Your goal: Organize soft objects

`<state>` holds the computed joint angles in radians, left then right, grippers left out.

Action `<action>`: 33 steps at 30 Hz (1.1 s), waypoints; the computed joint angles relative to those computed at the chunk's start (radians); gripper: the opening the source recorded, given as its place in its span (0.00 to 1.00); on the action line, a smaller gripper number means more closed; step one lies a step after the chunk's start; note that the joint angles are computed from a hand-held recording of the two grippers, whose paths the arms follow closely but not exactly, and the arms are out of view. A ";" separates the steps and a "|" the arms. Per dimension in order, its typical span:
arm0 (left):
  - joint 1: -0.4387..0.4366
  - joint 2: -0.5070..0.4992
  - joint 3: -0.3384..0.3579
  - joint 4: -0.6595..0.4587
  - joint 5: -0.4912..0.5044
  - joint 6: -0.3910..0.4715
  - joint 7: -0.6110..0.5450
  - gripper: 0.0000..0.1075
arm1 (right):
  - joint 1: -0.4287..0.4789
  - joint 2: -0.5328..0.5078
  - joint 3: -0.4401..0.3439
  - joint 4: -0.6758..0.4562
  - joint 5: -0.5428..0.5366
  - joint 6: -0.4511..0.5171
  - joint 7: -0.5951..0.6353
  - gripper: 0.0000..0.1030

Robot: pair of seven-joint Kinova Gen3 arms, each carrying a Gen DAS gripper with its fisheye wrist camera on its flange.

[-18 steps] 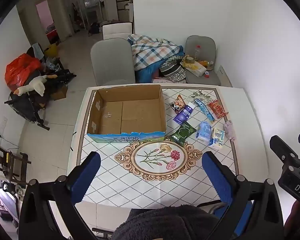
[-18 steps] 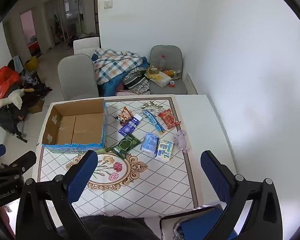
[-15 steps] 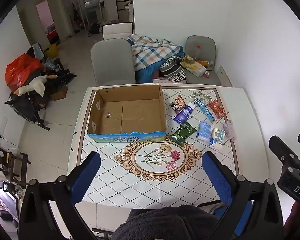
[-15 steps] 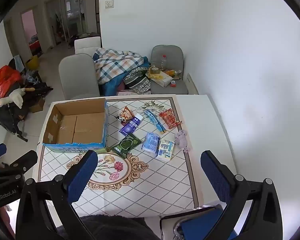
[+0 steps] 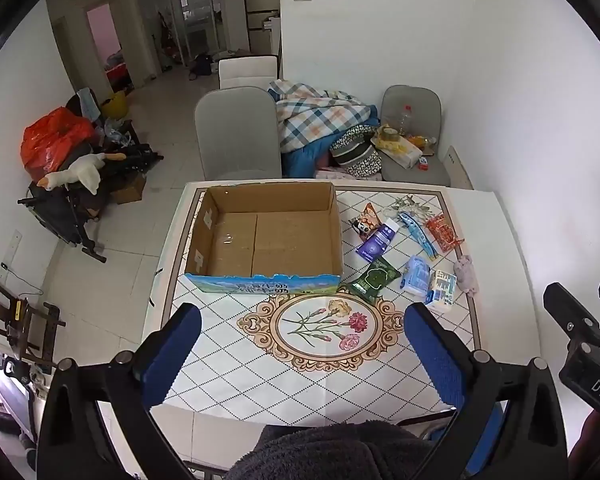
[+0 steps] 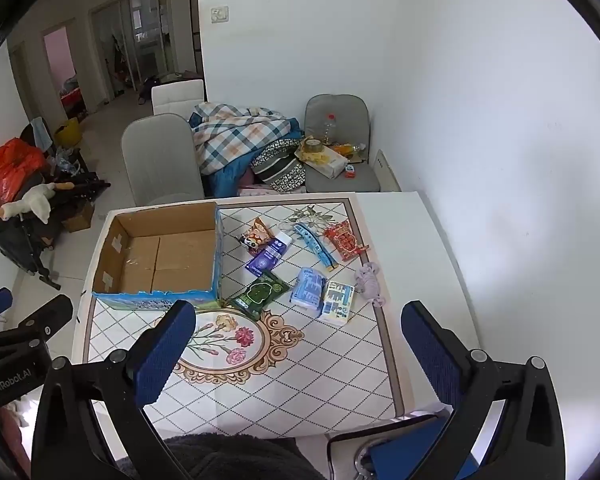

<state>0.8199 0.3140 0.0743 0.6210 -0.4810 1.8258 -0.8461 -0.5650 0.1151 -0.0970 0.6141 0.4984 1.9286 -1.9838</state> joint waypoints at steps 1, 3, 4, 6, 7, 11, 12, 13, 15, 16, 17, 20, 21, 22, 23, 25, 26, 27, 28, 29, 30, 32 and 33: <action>0.002 0.000 -0.001 0.001 -0.004 -0.002 0.000 0.96 | -0.004 0.000 -0.001 -0.001 0.006 -0.001 0.001 1.00; 0.002 -0.008 -0.001 0.011 -0.007 -0.010 0.002 0.96 | -0.006 -0.001 -0.001 -0.002 0.010 -0.005 0.001 1.00; 0.003 -0.012 -0.001 0.014 -0.012 -0.013 0.002 0.96 | -0.007 0.000 -0.001 -0.003 0.013 -0.006 -0.001 1.00; 0.009 -0.010 0.001 0.010 -0.025 -0.013 0.000 0.96 | -0.005 -0.001 0.000 -0.007 0.008 -0.009 -0.004 1.00; 0.009 -0.010 0.001 0.007 -0.028 -0.013 -0.001 0.96 | -0.005 -0.002 0.000 -0.007 0.008 -0.010 -0.006 1.00; 0.008 -0.018 0.004 0.022 -0.029 -0.026 0.000 0.96 | -0.006 0.002 0.001 -0.019 0.008 -0.004 -0.003 1.00; 0.006 -0.019 0.005 0.024 -0.027 -0.027 0.002 0.96 | -0.005 0.002 0.002 -0.021 0.007 -0.003 -0.001 1.00; 0.005 -0.020 0.007 0.024 -0.025 -0.029 0.002 0.96 | -0.009 0.001 0.002 -0.017 0.011 -0.003 -0.003 1.00; 0.003 -0.019 0.010 0.022 -0.025 -0.029 -0.002 0.96 | -0.010 0.002 0.003 -0.023 0.015 0.000 -0.002 1.00; 0.004 -0.019 0.010 0.022 -0.026 -0.029 -0.004 0.96 | -0.012 0.002 0.004 -0.025 0.019 0.001 -0.002 1.00; 0.003 -0.019 0.010 0.022 -0.025 -0.031 -0.005 0.96 | -0.010 0.003 0.005 -0.028 0.018 0.002 -0.002 1.00; 0.005 -0.016 0.009 0.016 -0.031 -0.029 -0.010 0.96 | 0.000 -0.002 0.007 -0.019 0.002 -0.010 -0.011 1.00; 0.005 -0.019 0.008 0.019 -0.030 -0.031 -0.010 0.96 | 0.000 -0.001 0.006 -0.021 0.001 -0.008 -0.012 1.00; 0.005 -0.019 0.009 0.019 -0.029 -0.031 -0.009 0.96 | 0.003 0.001 0.006 -0.024 -0.003 -0.005 -0.011 1.00; 0.006 -0.018 0.009 0.019 -0.030 -0.031 -0.009 0.96 | 0.003 0.002 0.007 -0.025 -0.002 -0.004 -0.010 1.00; 0.004 -0.018 0.009 0.017 -0.028 -0.029 -0.013 0.96 | 0.005 0.002 0.007 -0.025 -0.005 -0.007 -0.008 1.00; 0.004 -0.017 0.009 0.016 -0.027 -0.028 -0.015 0.96 | 0.006 0.002 0.008 -0.022 -0.004 -0.009 -0.008 1.00; 0.004 -0.017 0.009 0.015 -0.027 -0.027 -0.017 0.96 | 0.011 0.002 0.009 -0.021 -0.011 -0.011 -0.006 1.00; 0.002 -0.015 0.009 0.011 -0.024 -0.026 -0.020 0.96 | 0.014 -0.002 0.009 -0.016 -0.018 -0.016 -0.008 1.00; 0.002 -0.015 0.008 0.011 -0.024 -0.026 -0.020 0.96 | 0.011 -0.008 0.006 -0.008 -0.016 -0.022 -0.015 1.00; 0.003 -0.014 0.008 0.010 -0.023 -0.025 -0.020 0.96 | 0.012 -0.010 0.004 -0.004 -0.015 -0.026 -0.017 1.00; 0.004 -0.013 0.006 0.009 -0.025 -0.024 -0.020 0.96 | 0.014 -0.013 0.000 0.003 -0.010 -0.033 -0.017 1.00; 0.005 -0.014 0.006 0.010 -0.024 -0.023 -0.019 0.96 | 0.016 -0.014 -0.001 0.006 -0.012 -0.036 -0.017 1.00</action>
<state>0.8244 0.3003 0.0801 0.6305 -0.5051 1.8024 -0.8653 -0.5485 0.1006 -0.0983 0.6198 0.4867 1.8926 -2.0011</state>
